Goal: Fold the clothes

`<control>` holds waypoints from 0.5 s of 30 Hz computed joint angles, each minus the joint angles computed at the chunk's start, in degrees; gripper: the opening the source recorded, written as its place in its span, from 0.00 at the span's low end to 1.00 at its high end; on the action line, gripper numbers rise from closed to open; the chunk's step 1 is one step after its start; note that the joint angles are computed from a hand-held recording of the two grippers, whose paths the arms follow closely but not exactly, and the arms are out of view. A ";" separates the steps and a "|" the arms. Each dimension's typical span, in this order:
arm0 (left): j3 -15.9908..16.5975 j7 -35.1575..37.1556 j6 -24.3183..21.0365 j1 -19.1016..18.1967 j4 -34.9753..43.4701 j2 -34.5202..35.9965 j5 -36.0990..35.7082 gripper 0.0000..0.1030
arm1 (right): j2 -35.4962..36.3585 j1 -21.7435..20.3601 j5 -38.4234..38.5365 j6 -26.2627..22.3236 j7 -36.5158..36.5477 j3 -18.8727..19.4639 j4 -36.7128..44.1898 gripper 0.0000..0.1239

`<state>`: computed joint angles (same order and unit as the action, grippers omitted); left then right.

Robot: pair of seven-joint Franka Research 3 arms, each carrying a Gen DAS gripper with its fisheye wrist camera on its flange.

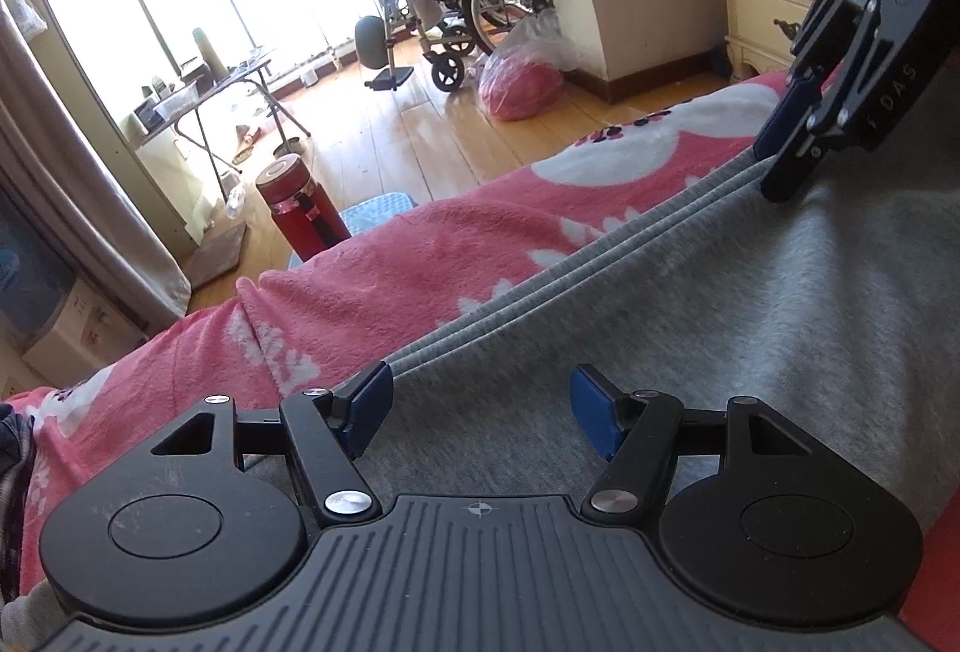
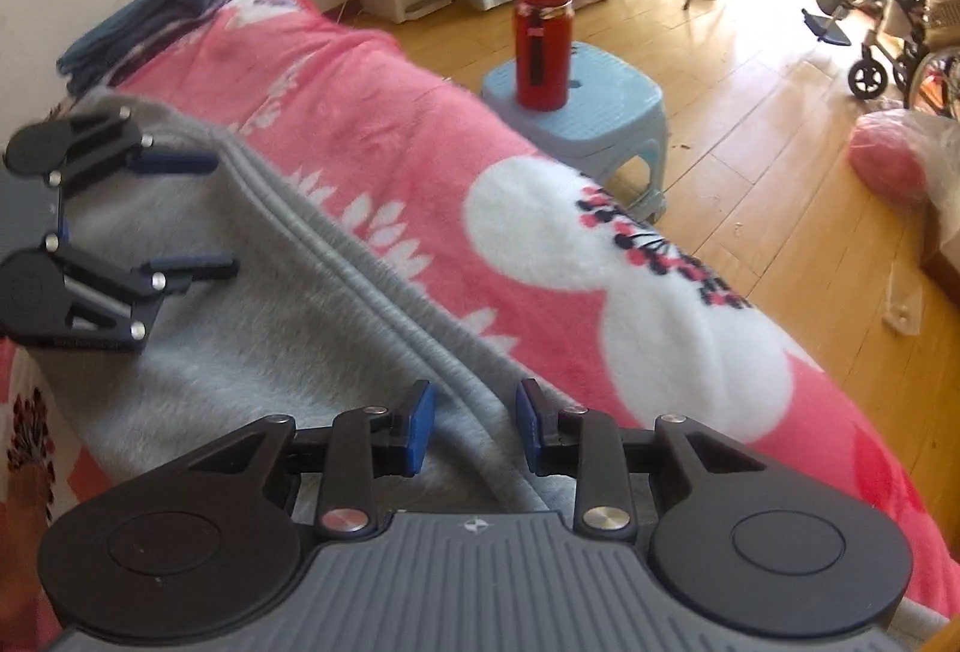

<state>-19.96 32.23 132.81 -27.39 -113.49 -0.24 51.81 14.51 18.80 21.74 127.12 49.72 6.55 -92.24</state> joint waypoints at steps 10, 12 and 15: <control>-0.16 -1.37 -1.01 -0.11 -0.13 0.03 1.40 0.64 | -4.43 1.57 -0.89 11.83 -3.58 0.76 -8.18 0.03; -0.31 -1.64 -2.16 -0.35 0.28 0.21 2.65 0.64 | -5.90 1.84 -0.43 15.27 -4.69 0.96 -10.09 0.02; -0.28 -1.88 -3.62 -0.58 0.99 0.58 3.79 0.64 | -6.86 2.16 -0.06 18.52 -5.72 1.07 -11.37 0.02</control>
